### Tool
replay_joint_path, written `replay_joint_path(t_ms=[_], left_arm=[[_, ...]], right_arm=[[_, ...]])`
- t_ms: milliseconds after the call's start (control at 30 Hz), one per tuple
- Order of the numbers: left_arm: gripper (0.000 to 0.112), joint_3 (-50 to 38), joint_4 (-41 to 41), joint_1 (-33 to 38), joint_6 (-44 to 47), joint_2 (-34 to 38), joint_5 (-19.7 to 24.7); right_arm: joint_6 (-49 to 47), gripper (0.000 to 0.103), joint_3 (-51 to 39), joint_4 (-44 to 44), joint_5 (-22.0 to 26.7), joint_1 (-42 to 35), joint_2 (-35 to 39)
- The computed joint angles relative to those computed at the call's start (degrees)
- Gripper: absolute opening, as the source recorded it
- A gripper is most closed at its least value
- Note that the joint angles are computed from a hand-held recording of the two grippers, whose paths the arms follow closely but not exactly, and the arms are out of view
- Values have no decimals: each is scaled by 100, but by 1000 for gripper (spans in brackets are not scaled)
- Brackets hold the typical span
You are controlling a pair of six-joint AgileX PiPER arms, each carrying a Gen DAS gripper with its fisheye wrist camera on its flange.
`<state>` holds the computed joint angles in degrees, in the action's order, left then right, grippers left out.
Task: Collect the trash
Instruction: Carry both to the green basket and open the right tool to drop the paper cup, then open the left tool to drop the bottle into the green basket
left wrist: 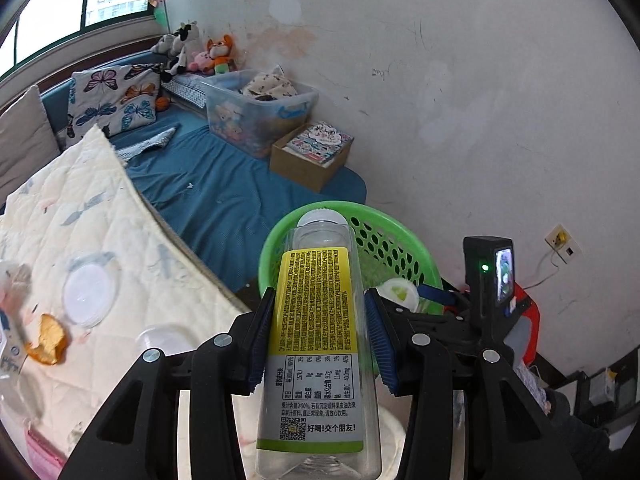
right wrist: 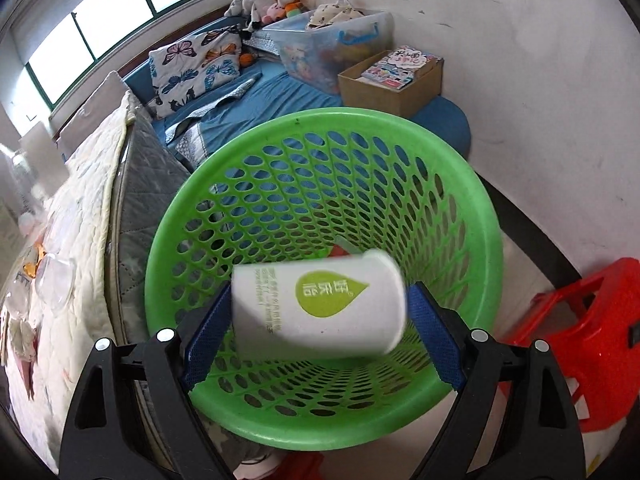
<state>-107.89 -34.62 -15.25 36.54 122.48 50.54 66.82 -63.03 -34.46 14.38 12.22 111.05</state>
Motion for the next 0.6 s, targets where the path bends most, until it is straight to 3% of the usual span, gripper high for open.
replay_joint_path(t_ms=[300, 600], left_arm=[[43, -1209, 645, -509, -787, 836, 416], [44, -2044, 911, -779, -1087, 1356, 792]], right_arm=[[1640, 86, 612, -1708, -126, 105, -537], [3142, 86, 956, -3131, 161, 327, -938]])
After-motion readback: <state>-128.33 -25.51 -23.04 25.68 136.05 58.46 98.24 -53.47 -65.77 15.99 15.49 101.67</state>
